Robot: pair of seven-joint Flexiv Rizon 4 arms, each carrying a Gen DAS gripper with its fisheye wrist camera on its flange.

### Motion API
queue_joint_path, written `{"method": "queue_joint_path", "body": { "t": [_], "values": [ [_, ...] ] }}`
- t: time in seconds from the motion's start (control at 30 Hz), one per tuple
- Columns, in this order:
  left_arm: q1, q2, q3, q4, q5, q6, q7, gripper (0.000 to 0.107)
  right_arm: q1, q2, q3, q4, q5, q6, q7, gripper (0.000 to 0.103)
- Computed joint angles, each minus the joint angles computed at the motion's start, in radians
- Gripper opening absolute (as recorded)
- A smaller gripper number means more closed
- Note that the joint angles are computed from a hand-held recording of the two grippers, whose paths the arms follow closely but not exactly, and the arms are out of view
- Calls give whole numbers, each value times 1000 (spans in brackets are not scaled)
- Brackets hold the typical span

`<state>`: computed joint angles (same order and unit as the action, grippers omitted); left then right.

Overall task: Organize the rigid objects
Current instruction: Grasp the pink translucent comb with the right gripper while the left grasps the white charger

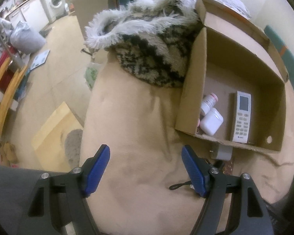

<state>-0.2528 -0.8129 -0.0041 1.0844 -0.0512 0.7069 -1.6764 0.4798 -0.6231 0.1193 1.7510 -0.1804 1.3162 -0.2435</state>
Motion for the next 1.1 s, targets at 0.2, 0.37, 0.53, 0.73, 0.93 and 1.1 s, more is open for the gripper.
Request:
{"method": "queue_joint_path", "body": {
  "t": [0.2, 0.37, 0.53, 0.73, 0.93, 1.1],
  "values": [
    [21, -6, -14, -13, -38, -33, -16, 73, -23, -40, 38, -62, 36, -56, 11, 76],
    [24, -12, -25, -25, -54, -46, -9, 73, -1, -74, 25, -174, 13, -229, -15, 76],
    [27, -14, -32, -25, -67, -60, -1, 73, 2, -106, 27, -258, 12, -434, -48, 76],
    [31, -17, -37, -28, -84, -65, 0, 73, 0, -132, 19, -233, 23, -353, -113, 72],
    [25, -21, -30, -35, -75, -75, 5, 73, 21, -117, 3, -235, -36, -382, -174, 43],
    [25, -28, -25, -41, -71, -79, -7, 73, 45, -64, -26, -178, -81, -410, -139, 35]
  ]
}}
